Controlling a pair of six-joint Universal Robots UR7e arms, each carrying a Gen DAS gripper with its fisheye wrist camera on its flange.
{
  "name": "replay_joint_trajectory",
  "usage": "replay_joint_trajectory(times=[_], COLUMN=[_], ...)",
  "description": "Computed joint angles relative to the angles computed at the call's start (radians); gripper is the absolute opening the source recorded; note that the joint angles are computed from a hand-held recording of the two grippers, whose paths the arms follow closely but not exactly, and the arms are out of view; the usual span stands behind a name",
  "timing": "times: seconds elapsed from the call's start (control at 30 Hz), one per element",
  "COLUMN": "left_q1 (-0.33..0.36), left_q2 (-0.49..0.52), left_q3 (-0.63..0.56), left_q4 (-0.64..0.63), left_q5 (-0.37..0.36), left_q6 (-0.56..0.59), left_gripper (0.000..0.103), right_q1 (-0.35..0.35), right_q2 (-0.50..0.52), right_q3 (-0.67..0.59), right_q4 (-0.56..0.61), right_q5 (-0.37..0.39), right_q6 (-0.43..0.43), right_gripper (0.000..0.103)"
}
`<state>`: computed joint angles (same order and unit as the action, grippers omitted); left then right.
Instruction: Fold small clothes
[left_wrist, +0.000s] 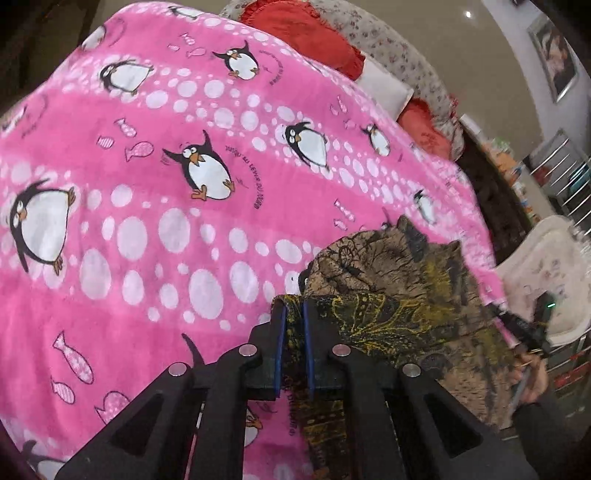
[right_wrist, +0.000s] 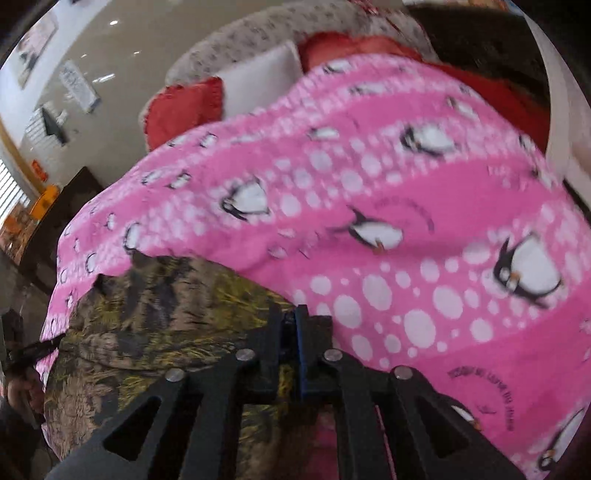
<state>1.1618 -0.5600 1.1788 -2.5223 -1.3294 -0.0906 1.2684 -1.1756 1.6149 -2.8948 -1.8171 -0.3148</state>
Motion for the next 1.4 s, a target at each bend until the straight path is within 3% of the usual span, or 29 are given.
replay_joint_trajectory(times=[0.07, 0.1, 0.2, 0.3, 0.4, 0.47, 0.53, 0.6, 0.7, 0.77, 0.87, 0.97, 1.07, 1.13, 1.27, 1.33, 1.4], left_q1=[0.005, 0.007, -0.011, -0.046, -0.091, -0.125, -0.138, -0.139, -0.135, -0.133, -0.134, -0.142, -0.163, -0.173, -0.163, -0.118, -0.087], left_q2=[-0.024, -0.035, -0.085, -0.142, -0.127, -0.083, -0.024, 0.024, 0.072, 0.125, 0.147, 0.097, 0.077, 0.095, 0.138, 0.122, 0.109], left_q3=[0.016, 0.022, 0.066, 0.179, 0.198, 0.169, 0.114, 0.060, -0.044, -0.136, -0.176, -0.086, -0.007, 0.001, 0.009, 0.017, 0.023], left_q4=[-0.002, -0.014, -0.054, -0.214, -0.166, -0.068, 0.040, 0.125, 0.187, 0.165, 0.051, -0.121, -0.221, -0.246, -0.262, -0.250, -0.279], left_q5=[0.010, 0.015, 0.129, 0.074, -0.004, 0.023, 0.062, 0.133, 0.149, 0.206, 0.324, 0.286, 0.252, 0.234, 0.325, 0.230, 0.150], left_q6=[-0.019, -0.017, -0.022, 0.028, 0.102, 0.124, 0.103, 0.070, 0.040, 0.067, 0.020, -0.017, 0.015, 0.053, 0.113, 0.038, -0.026], left_gripper=[0.017, 0.017, 0.017, 0.017, 0.017, 0.016, 0.016, 0.013, 0.010, 0.009, 0.009, 0.009, 0.009, 0.009, 0.009, 0.003, 0.000], right_q1=[-0.019, -0.027, -0.038, -0.023, 0.025, 0.073, 0.119, 0.126, 0.121, 0.117, 0.114, 0.114, 0.147, 0.161, 0.168, 0.144, 0.112], right_q2=[-0.015, -0.033, -0.099, -0.160, -0.167, -0.127, -0.051, 0.029, 0.074, 0.113, 0.150, 0.112, 0.117, 0.126, 0.206, 0.241, 0.202], right_q3=[0.005, 0.017, 0.072, 0.125, 0.126, 0.093, 0.028, -0.048, -0.123, -0.195, -0.236, -0.174, -0.129, -0.101, -0.136, -0.139, -0.110], right_q4=[0.029, 0.037, -0.008, -0.063, 0.002, 0.095, 0.187, 0.308, 0.334, 0.353, 0.210, 0.073, -0.028, -0.069, -0.104, -0.158, -0.143], right_q5=[0.048, 0.075, 0.131, 0.135, 0.123, 0.047, -0.127, -0.275, -0.269, -0.253, -0.227, -0.141, -0.190, -0.177, -0.277, -0.315, -0.210], right_q6=[0.039, 0.048, 0.045, 0.023, -0.047, -0.110, -0.143, -0.101, -0.053, -0.024, -0.012, 0.032, -0.032, -0.046, -0.112, -0.192, -0.140], right_gripper=[0.015, 0.016, 0.019, 0.023, 0.023, 0.023, 0.022, 0.022, 0.025, 0.026, 0.026, 0.029, 0.030, 0.031, 0.036, 0.038, 0.038])
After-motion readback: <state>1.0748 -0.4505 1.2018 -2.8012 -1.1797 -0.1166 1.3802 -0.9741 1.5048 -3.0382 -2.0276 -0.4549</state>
